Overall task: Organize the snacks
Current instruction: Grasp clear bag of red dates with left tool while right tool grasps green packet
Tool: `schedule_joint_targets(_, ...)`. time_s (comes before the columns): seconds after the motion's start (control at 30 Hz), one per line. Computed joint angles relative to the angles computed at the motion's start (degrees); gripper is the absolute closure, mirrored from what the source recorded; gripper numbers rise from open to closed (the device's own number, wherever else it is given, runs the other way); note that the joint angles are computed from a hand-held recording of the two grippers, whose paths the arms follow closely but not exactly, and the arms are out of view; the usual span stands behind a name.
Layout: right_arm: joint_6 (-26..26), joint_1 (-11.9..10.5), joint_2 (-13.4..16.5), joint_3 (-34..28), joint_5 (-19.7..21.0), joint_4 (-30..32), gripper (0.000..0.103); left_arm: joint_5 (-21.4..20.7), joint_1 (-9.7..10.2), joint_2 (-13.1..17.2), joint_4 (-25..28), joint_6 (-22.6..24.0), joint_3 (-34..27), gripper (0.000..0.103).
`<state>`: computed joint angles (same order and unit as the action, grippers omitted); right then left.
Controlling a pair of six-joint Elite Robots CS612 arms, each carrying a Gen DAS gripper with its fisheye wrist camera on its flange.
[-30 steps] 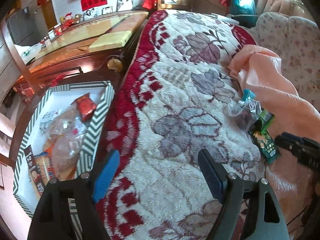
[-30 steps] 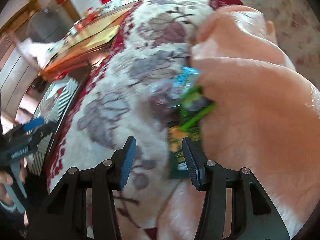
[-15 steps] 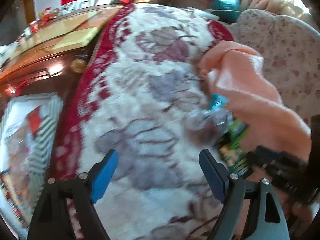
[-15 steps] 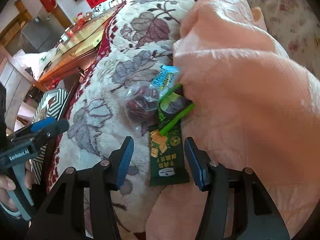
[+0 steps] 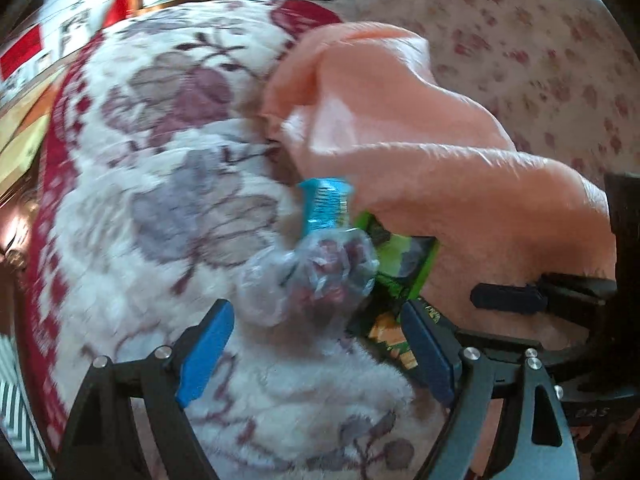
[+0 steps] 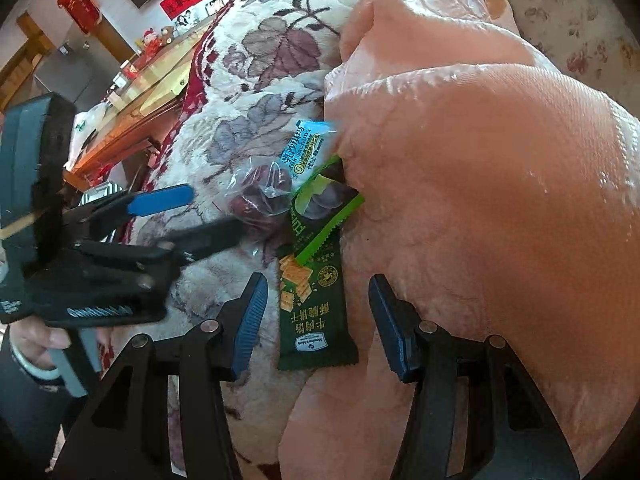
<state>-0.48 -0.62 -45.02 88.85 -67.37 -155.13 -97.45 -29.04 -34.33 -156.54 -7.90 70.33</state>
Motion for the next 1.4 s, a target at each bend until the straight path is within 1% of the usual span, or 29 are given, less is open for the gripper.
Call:
schedule_joint_targets(0.13, 0.18, -0.13, 0.27, -0.38, 0.41, 0.35, 0.05, -0.8, 0.12, 1.93, 2.4, 0.56, -3.09, 0.017)
schedule_joint_targets(0.17, 0.14, -0.13, 0.28, -0.38, 0.42, 0.31, 0.05, -0.85, 0.16, 2.19, 2.84, 0.28, -3.51, 0.021)
schedule_joint_targets(0.2, -0.01, -0.17, 0.36, -0.49, 0.35, 0.46, 0.05, -0.95, 0.21, 2.44, 3.13, 0.33, -3.91, 0.028)
schedule_joint_targets(0.23, 0.02, -0.21, 0.51, -0.65, 0.5, 0.5, 0.05, -1.53, 0.3, 2.57, 3.32, 0.64, -4.09, 0.042)
schedule_joint_targets(0.27, 0.11, -0.26, 0.61, -0.74, 0.65, 0.57, 0.05, -2.07, 0.4, 2.64, 3.45, 0.88, -4.17, 0.05)
schedule_joint_targets(0.3, 0.21, -0.28, 0.7, -0.84, 0.76, 0.61, 0.05, -2.02, 0.42, 2.55, 3.21, 1.06, -3.97, 0.053)
schedule_joint_targets(0.33, 0.34, -0.28, 0.83, -0.96, 0.86, 0.42, 0.05, -1.82, 0.43, 2.41, 3.03, 1.38, -3.72, 0.06)
schedule_joint_targets(0.43, 0.43, -0.21, 1.07, -1.18, 1.24, -1.18, 0.05, -1.77, 0.8, 1.6, 2.44, 1.53, -2.29, 0.066)
schedule_joint_targets(0.5, -0.88, 0.1, 1.19, -1.61, 0.78, -1.66, 0.05, -1.78, 0.98, 0.95, 1.69, 0.55, -1.23, 0.067)
schedule_joint_targets(0.6, -4.85, 1.31, 1.95, -3.84, -2.63, -0.74, 0.05, -0.55, 1.09, -0.3, 0.61, -1.06, 0.69, 0.068)
schedule_joint_targets(0.63, -6.2, 1.61, 2.27, -4.74, -3.56, 0.06, 0.05, 0.33, 1.08, -0.87, 0.17, -1.67, 1.54, 0.068)
schedule_joint_targets(0.7, -9.82, 2.47, 3.11, -7.07, -5.86, 2.86, 0.046, 2.55, 1.08, -2.06, -0.22, -2.98, 3.3, 0.068)
schedule_joint_targets(0.77, -13.47, 3.63, 4.22, -9.59, -9.61, 5.31, 0.046, 3.42, 1.36, -3.09, -0.71, -5.02, 4.9, 0.068)
schedule_joint_targets(0.83, -16.41, 4.49, 5.27, -11.57, -12.25, 7.64, 0.046, 4.78, 1.59, -4.12, -0.64, -6.78, 6.5, 0.068)
schedule_joint_targets(0.9, -17.84, 5.25, 6.15, -12.95, -14.75, 9.44, 0.046, 5.53, 1.82, -4.76, -0.89, -8.62, 7.8, 0.068)
schedule_joint_targets(0.93, -18.33, 5.56, 6.65, -13.7, -16.29, 10.62, 0.046, 5.43, 2.04, -4.56, -0.61, -8.93, 7.67, 0.068)
schedule_joint_targets(0.97, -18.42, 5.65, 7.0, -14.16, -16.82, 11.61, 0.047, 5.61, 2.04, -4.69, -0.57, -9.2, 8.08, 0.068)
schedule_joint_targets(1.0, -18.35, 5.53, 7.09, -14.13, -16.48, 11.7, 0.051, 6.03, 1.99, -5.01, -0.93, -9.46, 8.86, 0.068)
schedule_joint_targets(1.03, -17.77, 5.26, 6.98, -13.7, -15.76, 11.21, 0.058, 6.21, 1.97, -5.08, -1.43, -9.53, 9.28, 0.068)
schedule_joint_targets(1.07, -17.03, 4.96, 6.81, -13.27, -14.86, 10.92, 0.061, 6.26, 1.99, -5.46, -2.27, -9.89, 10.14, 0.068)
schedule_joint_targets(1.2, -15.31, 4.09, 5.25, -10.59, -11.84, 9.33, 0.063, 5.61, 2.12, -6.4, -4.31, -12.38, 11.93, 0.068)
schedule_joint_targets(1.23, -14.96, 3.83, 4.65, -9.64, -10.58, 8.9, 0.063, 6.02, 2.02, -6.71, -4.74, -12.41, 12.46, 0.068)
schedule_joint_targets(1.33, -13.5, 3.53, 3.3, -7.31, -8.43, 6.8, 0.063, 7.55, 1.74, -7.76, -5.5, -12.83, 14.14, 0.068)
schedule_joint_targets(1.4, -12.22, 3.21, 2.32, -5.59, -5.24, 5.42, 0.063, 8.23, 1.71, -8.56, -6.16, -13.92, 15.49, 0.068)
